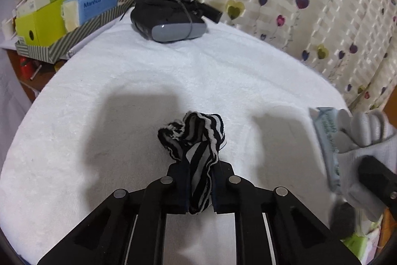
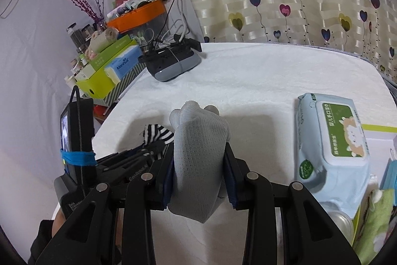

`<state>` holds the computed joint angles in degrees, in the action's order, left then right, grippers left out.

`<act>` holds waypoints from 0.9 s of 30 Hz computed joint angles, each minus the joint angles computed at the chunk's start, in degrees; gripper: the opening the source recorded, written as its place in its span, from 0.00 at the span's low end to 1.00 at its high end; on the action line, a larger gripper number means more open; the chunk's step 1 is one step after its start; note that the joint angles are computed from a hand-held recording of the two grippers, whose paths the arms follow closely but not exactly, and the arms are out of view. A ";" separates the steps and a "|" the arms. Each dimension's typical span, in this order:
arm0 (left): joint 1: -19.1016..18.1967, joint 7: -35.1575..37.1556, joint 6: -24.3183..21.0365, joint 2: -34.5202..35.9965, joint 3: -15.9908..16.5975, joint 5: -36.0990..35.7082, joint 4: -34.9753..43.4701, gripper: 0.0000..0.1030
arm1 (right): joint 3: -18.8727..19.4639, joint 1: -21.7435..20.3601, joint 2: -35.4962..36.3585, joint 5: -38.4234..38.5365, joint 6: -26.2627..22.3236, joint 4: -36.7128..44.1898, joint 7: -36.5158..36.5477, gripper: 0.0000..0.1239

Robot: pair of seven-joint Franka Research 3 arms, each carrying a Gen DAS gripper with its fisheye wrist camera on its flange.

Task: Organize soft objects
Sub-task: 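Carry the striped sock and grey sock over the box with both grippers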

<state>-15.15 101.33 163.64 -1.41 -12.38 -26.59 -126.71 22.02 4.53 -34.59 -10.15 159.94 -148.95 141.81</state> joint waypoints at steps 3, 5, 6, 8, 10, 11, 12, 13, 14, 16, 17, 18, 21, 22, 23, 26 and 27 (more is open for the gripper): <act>-1.41 3.45 1.09 -4.21 0.39 -4.17 -3.25 0.11 | -0.48 1.27 -2.17 0.51 -0.05 -1.38 -0.68 0.29; -3.47 5.75 1.41 -7.26 1.64 -7.12 -5.48 0.11 | -0.83 2.37 -4.05 1.17 -0.06 -2.54 -1.45 0.29; -4.73 6.71 1.76 -9.09 2.39 -8.48 -6.90 0.11 | -0.95 2.76 -4.75 1.51 0.01 -3.01 -1.93 0.29; -7.51 7.93 2.13 -12.56 4.09 -10.68 -9.50 0.11 | -1.11 3.79 -6.90 2.39 -0.29 -4.28 -2.86 0.29; -9.26 6.63 2.38 -15.36 4.96 -10.39 -11.70 0.11 | -1.39 5.10 -9.20 3.57 -0.18 -5.88 -3.83 0.29; -10.37 6.08 2.68 -17.35 5.36 -10.43 -13.33 0.11 | -1.40 5.73 -10.50 4.14 -0.39 -6.70 -4.28 0.29; -11.21 5.41 2.85 -18.72 5.71 -10.00 -14.51 0.11 | -1.37 6.36 -11.89 4.78 -0.69 -7.57 -4.62 0.29; -11.76 4.24 2.87 -20.18 5.83 -9.22 -15.75 0.11 | -1.46 7.24 -13.33 5.45 -0.84 -8.55 -5.09 0.29; -12.91 3.52 2.99 -22.15 6.28 -9.14 -17.34 0.11 | -1.44 7.96 -14.59 6.03 -1.12 -9.32 -5.58 0.29; -16.16 3.49 3.64 -24.84 8.31 -9.85 -19.56 0.11 | -1.18 9.23 -17.40 7.02 -2.07 -10.85 -6.34 0.29; -17.11 2.75 3.78 -26.57 8.59 -9.51 -20.85 0.11 | -1.25 10.06 -18.97 7.64 -2.44 -11.74 -6.66 0.29; -17.89 2.08 3.97 -27.67 8.92 -9.04 -21.65 0.11 | -1.22 10.87 -20.67 8.15 -2.81 -12.64 -7.02 0.29; -20.24 0.15 5.08 -30.78 9.50 -7.61 -23.76 0.11 | -0.56 11.94 -24.84 9.04 -4.74 -14.19 -7.53 0.29; -20.66 -0.70 5.60 -31.56 9.25 -6.84 -24.32 0.11 | -0.42 12.13 -26.18 9.21 -5.34 -14.60 -7.67 0.29; -21.56 -1.39 5.87 -32.38 9.26 -6.37 -24.75 0.11 | -0.08 12.09 -27.77 9.31 -6.26 -14.96 -7.55 0.29; -24.39 -2.89 6.88 -33.76 9.88 -5.05 -25.51 0.11 | 0.12 12.40 -31.75 9.74 -8.11 -16.08 -7.47 0.29; -25.06 -3.47 7.42 -34.14 9.81 -4.41 -25.75 0.11 | 0.21 12.45 -32.98 9.84 -8.72 -16.42 -7.42 0.29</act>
<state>-40.21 97.86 171.06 -35.55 -2.57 -30.99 -152.45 22.23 16.98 -67.57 -0.31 151.22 -165.37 134.39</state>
